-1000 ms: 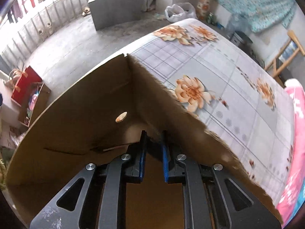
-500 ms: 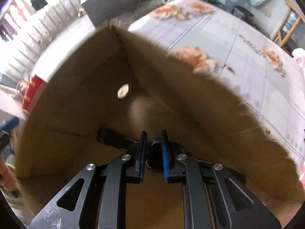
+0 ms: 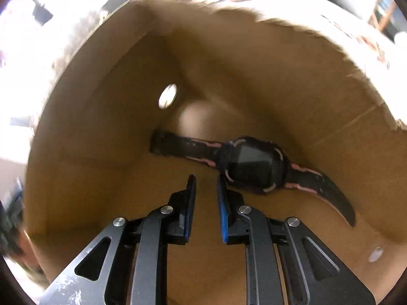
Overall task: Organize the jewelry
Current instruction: 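Withdraw the open right tool from the box while the left tool hovers nearby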
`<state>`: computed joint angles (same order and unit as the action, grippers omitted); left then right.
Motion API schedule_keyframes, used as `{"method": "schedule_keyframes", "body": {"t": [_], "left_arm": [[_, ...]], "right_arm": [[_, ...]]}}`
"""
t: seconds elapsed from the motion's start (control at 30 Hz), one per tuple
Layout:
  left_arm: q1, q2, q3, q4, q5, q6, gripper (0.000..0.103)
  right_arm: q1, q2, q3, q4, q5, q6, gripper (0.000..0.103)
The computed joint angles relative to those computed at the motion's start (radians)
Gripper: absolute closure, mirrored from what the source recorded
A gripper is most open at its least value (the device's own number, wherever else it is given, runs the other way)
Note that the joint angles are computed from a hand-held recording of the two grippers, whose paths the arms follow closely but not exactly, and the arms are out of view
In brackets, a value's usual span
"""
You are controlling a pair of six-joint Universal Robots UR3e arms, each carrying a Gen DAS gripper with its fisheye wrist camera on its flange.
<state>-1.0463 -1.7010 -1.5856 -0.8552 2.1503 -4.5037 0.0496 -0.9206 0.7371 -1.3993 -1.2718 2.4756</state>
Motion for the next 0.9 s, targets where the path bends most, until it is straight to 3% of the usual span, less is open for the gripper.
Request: {"method": "schedule_keyframes", "body": {"t": [0.07, 0.17, 0.27, 0.4, 0.5, 0.6, 0.7, 0.8, 0.87, 0.9], "left_arm": [[-0.013, -0.011, 0.014, -0.003, -0.001, -0.009, 0.044], [-0.023, -0.031, 0.032, 0.015, -0.005, 0.001, 0.042], [-0.01, -0.035, 0.0, 0.143, -0.024, 0.044, 0.037], [0.053, -0.042, -0.071, 0.397, -0.099, 0.118, 0.029], [0.104, -0.062, -0.072, 0.485, -0.15, 0.168, 0.026], [0.156, -0.077, -0.069, 0.524, -0.229, 0.197, 0.026], [0.193, -0.102, -0.071, 0.572, -0.316, 0.205, 0.026], [0.206, -0.147, -0.047, 0.62, -0.364, 0.192, 0.026], [0.193, -0.179, 0.011, 0.575, -0.34, 0.186, 0.025], [0.182, -0.195, 0.05, 0.536, -0.318, 0.189, 0.024]], "right_arm": [[-0.015, 0.04, -0.05, 0.024, 0.038, 0.044, 0.084], [-0.013, 0.024, -0.036, -0.001, 0.026, 0.057, 0.07], [-0.037, -0.05, -0.026, 0.029, 0.044, 0.007, 0.063], [-0.2, -0.348, 0.18, 0.003, 0.181, -0.116, 0.042], [-0.446, -0.657, 0.465, -0.068, 0.325, -0.195, 0.034], [-0.761, -0.956, 0.751, -0.064, 0.461, -0.262, 0.03], [-1.003, -1.011, 0.818, 0.173, 0.558, -0.391, 0.028], [-1.05, -0.94, 0.833, 0.286, 0.54, -0.397, 0.03], [-0.996, -0.926, 0.899, 0.219, 0.534, -0.328, 0.034], [-0.999, -0.918, 0.896, 0.252, 0.521, -0.351, 0.037]]}}
